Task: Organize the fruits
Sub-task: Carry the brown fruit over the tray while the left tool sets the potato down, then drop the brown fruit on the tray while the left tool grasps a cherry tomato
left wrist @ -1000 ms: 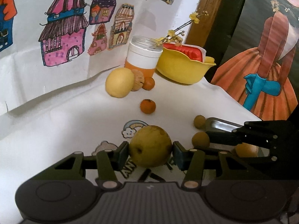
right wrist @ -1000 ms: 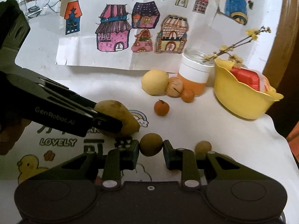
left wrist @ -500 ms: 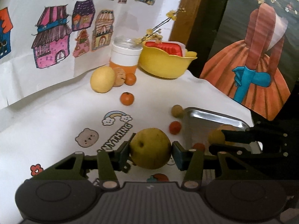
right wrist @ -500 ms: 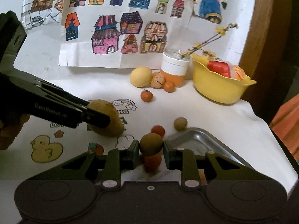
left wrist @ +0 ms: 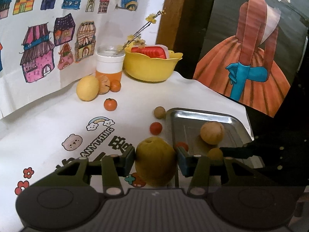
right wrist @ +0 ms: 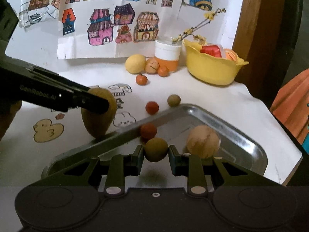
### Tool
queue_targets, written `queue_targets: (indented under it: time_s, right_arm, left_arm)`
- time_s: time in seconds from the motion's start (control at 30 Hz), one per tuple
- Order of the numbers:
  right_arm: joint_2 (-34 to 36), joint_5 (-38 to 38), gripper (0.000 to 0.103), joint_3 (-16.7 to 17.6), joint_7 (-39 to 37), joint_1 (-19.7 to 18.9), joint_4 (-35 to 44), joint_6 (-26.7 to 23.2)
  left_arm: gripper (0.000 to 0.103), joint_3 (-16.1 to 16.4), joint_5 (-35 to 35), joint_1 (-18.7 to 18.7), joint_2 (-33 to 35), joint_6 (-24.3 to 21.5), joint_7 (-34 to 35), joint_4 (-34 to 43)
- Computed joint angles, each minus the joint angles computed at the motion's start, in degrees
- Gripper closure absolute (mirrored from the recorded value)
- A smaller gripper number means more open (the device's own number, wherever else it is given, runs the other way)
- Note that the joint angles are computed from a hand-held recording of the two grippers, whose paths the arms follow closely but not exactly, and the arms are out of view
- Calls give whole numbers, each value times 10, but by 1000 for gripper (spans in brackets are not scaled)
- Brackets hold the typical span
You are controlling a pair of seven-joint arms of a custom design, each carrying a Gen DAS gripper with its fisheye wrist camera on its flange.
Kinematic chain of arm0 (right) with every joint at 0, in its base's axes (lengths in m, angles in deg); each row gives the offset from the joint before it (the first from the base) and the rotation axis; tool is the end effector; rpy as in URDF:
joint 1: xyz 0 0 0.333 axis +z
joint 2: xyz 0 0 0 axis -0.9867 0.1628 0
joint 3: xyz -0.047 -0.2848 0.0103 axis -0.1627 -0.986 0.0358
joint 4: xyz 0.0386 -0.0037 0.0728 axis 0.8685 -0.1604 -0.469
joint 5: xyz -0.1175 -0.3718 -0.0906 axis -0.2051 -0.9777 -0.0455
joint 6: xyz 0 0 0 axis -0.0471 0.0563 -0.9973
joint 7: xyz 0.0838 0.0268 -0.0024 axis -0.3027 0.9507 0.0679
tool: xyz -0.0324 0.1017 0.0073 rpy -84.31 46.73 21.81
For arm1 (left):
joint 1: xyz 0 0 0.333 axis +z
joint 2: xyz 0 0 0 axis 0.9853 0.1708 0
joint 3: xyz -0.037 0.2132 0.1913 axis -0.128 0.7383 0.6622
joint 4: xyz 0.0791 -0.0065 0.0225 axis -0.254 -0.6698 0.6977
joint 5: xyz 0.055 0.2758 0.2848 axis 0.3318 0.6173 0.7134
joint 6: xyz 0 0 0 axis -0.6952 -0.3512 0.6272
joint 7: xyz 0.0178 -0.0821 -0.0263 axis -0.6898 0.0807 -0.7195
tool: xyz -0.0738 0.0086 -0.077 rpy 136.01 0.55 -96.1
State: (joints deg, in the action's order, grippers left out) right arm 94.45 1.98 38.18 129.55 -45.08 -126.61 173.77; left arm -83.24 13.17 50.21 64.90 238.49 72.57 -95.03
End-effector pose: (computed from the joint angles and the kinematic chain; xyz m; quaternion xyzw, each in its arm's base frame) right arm 0.4041 0.4247 0.3551 -0.7031 0.6024 -0.2905 0.2418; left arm 0.4663 -0.4002 0.3506 -0.4545 0.7711 -0.4258 0.1326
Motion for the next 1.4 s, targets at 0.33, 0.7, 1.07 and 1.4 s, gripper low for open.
queue_targets:
  time_s: [0.33,0.7,1.07,1.4]
  right_arm:
    - [-2,-5,73,1,40,0,-19,12]
    - [-9,-28,72,4,71,2,-28,12]
    - [-7,-53,44,4,91,1,-27,22]
    - [4,-81,18,1,83,5,-5,23]
  left_arm:
    - [79,8,-8,-35,0,-3,52,9]
    - [75,22,8,-48,5,-23,25,6]
    - [35,88,-48,-97,-9,14,29,-23]
    - [17,107,-178,-104,-16,67,99,-43]
